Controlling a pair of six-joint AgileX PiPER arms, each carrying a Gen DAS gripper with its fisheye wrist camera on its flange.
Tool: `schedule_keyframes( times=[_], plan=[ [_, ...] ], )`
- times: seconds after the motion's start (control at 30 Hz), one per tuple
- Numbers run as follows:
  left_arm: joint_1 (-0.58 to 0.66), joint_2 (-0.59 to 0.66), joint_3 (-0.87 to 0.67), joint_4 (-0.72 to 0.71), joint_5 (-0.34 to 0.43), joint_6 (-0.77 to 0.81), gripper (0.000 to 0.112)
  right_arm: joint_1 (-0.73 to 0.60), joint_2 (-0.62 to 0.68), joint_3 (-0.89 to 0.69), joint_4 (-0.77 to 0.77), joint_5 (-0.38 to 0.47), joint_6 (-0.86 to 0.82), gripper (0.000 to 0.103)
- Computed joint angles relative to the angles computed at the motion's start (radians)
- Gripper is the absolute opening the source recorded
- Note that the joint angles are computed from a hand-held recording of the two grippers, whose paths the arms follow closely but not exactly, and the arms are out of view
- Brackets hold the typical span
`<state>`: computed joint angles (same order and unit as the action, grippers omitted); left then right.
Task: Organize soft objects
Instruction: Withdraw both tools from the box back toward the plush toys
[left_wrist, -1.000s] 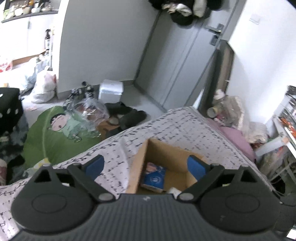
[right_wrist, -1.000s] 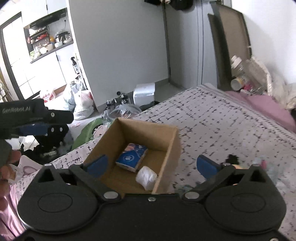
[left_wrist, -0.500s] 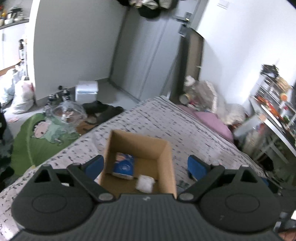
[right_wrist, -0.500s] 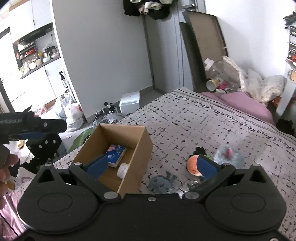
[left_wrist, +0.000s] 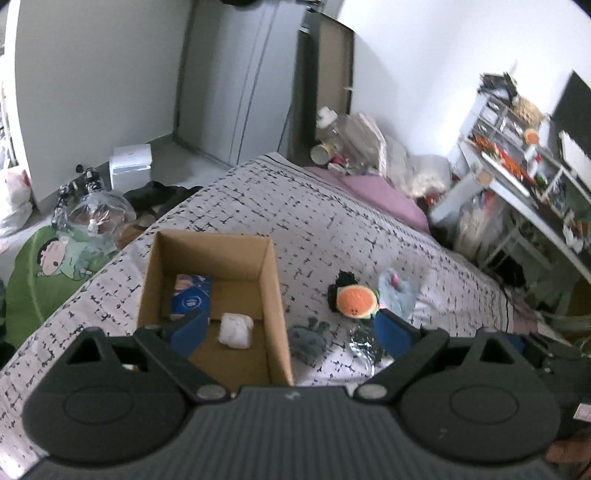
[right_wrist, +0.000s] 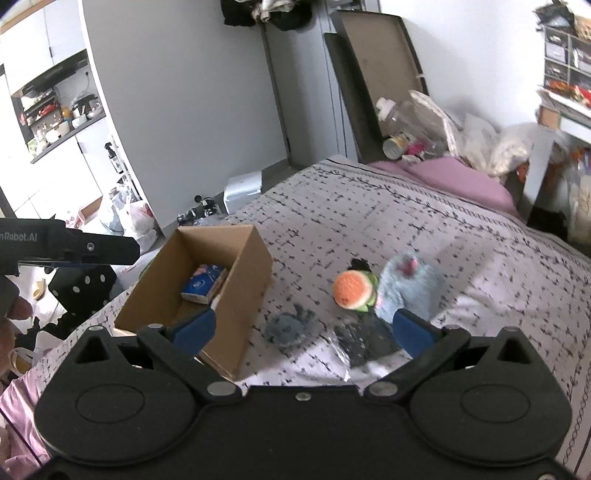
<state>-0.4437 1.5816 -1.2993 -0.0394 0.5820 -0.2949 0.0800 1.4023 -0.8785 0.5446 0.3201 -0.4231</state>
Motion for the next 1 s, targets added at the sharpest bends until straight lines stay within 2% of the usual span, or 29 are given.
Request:
schedule_keyframes(
  times=[0.07,0.2,0.37,0.53,0.67,0.8,0.87,1.0],
  plan=[
    [-0.023,0.014,-0.02,0.015,0.011,-0.011,0.096,-0.029,-0.009,0.018,0.059,0.005,-0.063,0.103],
    [-0.035,0.054,-0.068,-0.062,0.046,0.059,0.096,-0.096,-0.014,0.045,0.209,0.029,-0.232,0.103],
    [-0.072,0.109,-0.139,-0.024,0.086,0.055,0.095,-0.177,-0.016,0.078,0.39,0.066,-0.446,0.102],
    [-0.103,0.175,-0.247,-0.043,0.167,0.101,0.094,-0.253,0.009,0.105,0.553,0.109,-0.622,0.096],
    [-0.127,0.236,-0.339,-0.048,0.214,0.12,0.093,-0.303,0.042,0.116,0.646,0.142,-0.726,0.088],
    [-0.144,0.318,-0.44,-0.046,0.283,0.101,0.089,-0.339,0.083,0.119,0.711,0.167,-0.802,0.086],
    [-0.146,0.368,-0.493,-0.041,0.321,0.06,0.084,-0.35,0.106,0.119,0.739,0.173,-0.835,0.083],
    [-0.141,0.448,-0.558,-0.059,0.343,0.026,0.072,-0.375,0.165,0.123,0.831,0.195,-0.938,0.077]
  ],
)
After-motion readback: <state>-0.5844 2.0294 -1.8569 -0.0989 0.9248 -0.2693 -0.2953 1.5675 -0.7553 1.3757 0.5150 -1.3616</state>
